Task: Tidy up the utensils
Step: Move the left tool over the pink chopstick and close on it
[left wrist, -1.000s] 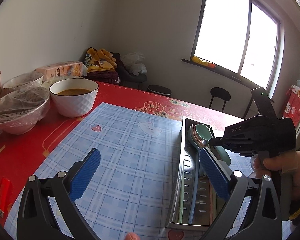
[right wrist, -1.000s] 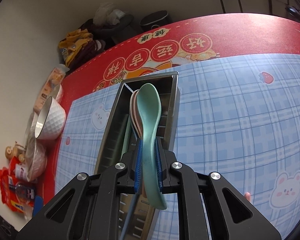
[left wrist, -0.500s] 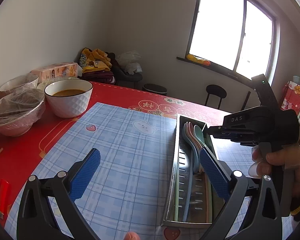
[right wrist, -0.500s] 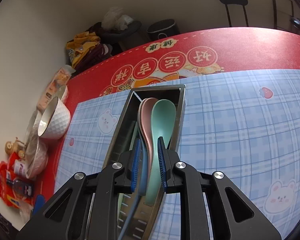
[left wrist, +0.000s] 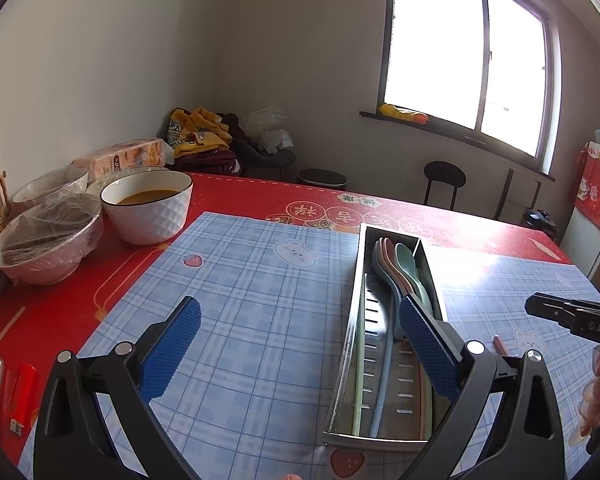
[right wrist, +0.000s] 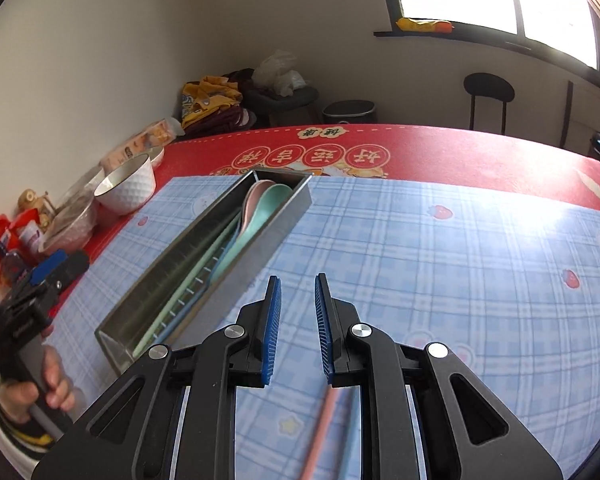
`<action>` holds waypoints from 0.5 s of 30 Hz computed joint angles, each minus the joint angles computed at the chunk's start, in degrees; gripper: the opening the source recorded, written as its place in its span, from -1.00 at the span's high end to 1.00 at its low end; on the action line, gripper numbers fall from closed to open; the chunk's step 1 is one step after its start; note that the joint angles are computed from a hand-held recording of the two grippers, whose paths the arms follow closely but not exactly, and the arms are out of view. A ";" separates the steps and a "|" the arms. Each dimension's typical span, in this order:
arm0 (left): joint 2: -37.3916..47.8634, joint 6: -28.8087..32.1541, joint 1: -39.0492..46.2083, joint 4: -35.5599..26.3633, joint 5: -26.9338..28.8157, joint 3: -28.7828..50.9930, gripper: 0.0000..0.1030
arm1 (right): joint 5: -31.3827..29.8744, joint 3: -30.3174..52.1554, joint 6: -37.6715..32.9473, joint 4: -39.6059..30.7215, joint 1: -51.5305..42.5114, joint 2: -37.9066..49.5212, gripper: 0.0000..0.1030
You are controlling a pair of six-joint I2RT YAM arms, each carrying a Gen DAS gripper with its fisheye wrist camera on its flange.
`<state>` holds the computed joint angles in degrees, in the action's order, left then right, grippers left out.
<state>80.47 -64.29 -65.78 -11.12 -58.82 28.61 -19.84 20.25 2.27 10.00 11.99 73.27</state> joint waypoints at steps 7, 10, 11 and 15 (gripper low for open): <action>6.05 -14.92 -5.55 -18.97 -3.55 8.96 -0.88 | -9.26 -6.15 -10.34 -0.59 -13.36 -2.61 0.65; 9.33 -20.19 -11.37 -24.59 -4.00 14.15 -0.88 | -9.80 -5.79 -11.68 -2.69 -15.42 -3.71 0.65; 10.94 -20.27 -12.89 -25.63 -3.93 16.47 -0.88 | -9.47 -5.91 -11.47 -3.32 -15.52 -4.82 0.65; 14.20 -6.68 -15.14 -13.25 1.07 21.00 -0.88 | -7.21 -8.04 -7.69 -1.73 -16.02 -7.19 -0.14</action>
